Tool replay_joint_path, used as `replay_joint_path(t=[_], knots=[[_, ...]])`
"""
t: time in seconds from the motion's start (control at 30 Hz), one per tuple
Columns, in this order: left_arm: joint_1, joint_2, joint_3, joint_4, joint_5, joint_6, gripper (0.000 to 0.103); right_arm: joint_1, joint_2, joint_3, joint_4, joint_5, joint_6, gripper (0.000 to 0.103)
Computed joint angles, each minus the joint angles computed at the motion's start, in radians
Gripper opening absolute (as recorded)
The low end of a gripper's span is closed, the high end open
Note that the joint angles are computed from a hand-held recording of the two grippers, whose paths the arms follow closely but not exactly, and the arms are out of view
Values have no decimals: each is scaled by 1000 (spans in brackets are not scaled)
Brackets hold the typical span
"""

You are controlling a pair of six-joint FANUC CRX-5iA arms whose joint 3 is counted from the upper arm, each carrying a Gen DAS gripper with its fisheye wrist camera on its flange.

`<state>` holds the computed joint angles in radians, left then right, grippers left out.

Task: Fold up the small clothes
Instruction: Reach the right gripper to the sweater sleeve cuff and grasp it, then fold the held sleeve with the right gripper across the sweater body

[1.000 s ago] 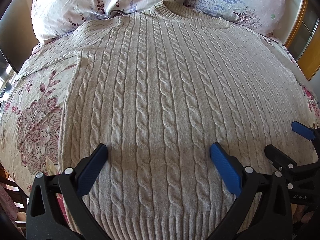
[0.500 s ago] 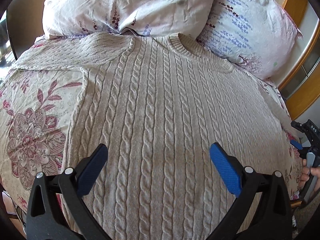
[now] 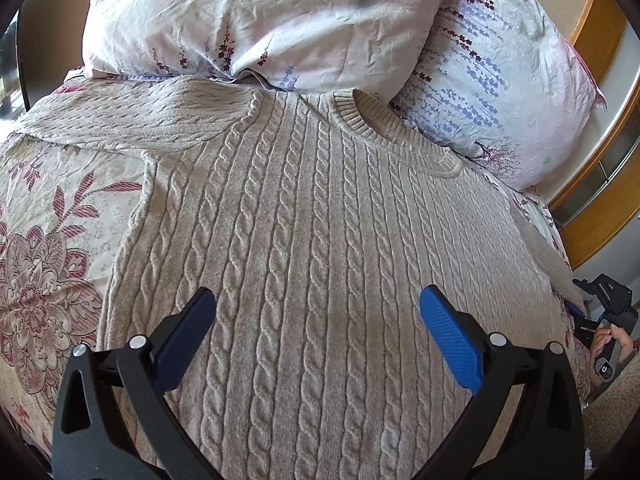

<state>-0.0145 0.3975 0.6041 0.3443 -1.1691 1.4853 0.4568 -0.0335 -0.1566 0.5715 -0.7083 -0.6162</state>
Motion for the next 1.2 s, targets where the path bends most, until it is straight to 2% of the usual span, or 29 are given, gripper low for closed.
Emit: replay_joint_path(t=[0.1, 0.17, 0.2, 0.43, 0.57, 0.73, 0.8, 0.87, 0.93, 1.0, 1.1, 1.2], knots=[[0, 7, 10, -4, -9, 4, 101, -7, 8, 3, 4, -2, -6, 33], [1, 8, 11, -4, -11, 8, 101, -7, 9, -5, 12, 1, -17, 16], [2, 9, 11, -3, -12, 9, 101, -5, 10, -4, 11, -3, -19, 12], [11, 9, 3, 9, -11, 8, 101, 4, 25, 26, 159, -11, -33, 11], [12, 6, -3, 19, -5, 5, 101, -2, 50, 72, 249, 58, -2, 11], [13, -1, -17, 29, 2, 2, 101, 13, 113, 162, 271, 182, 126, 11], [14, -5, -23, 32, 6, 2, 101, 28, 152, 216, 214, 223, 230, 11], [16, -9, -28, 34, 6, 3, 101, 56, 199, 299, 80, 229, 408, 11], [18, -12, -33, 35, 6, 5, 101, 81, 264, 419, -111, 186, 628, 10], [22, -21, -45, 37, 12, 7, 101, 101, 332, 540, -257, 102, 799, 10], [28, -30, -55, 34, 16, 12, 101, 112, 389, 628, -376, 29, 909, 10], [37, -43, -71, 29, 22, 22, 101, 114, 401, 647, -404, 7, 927, 10]])
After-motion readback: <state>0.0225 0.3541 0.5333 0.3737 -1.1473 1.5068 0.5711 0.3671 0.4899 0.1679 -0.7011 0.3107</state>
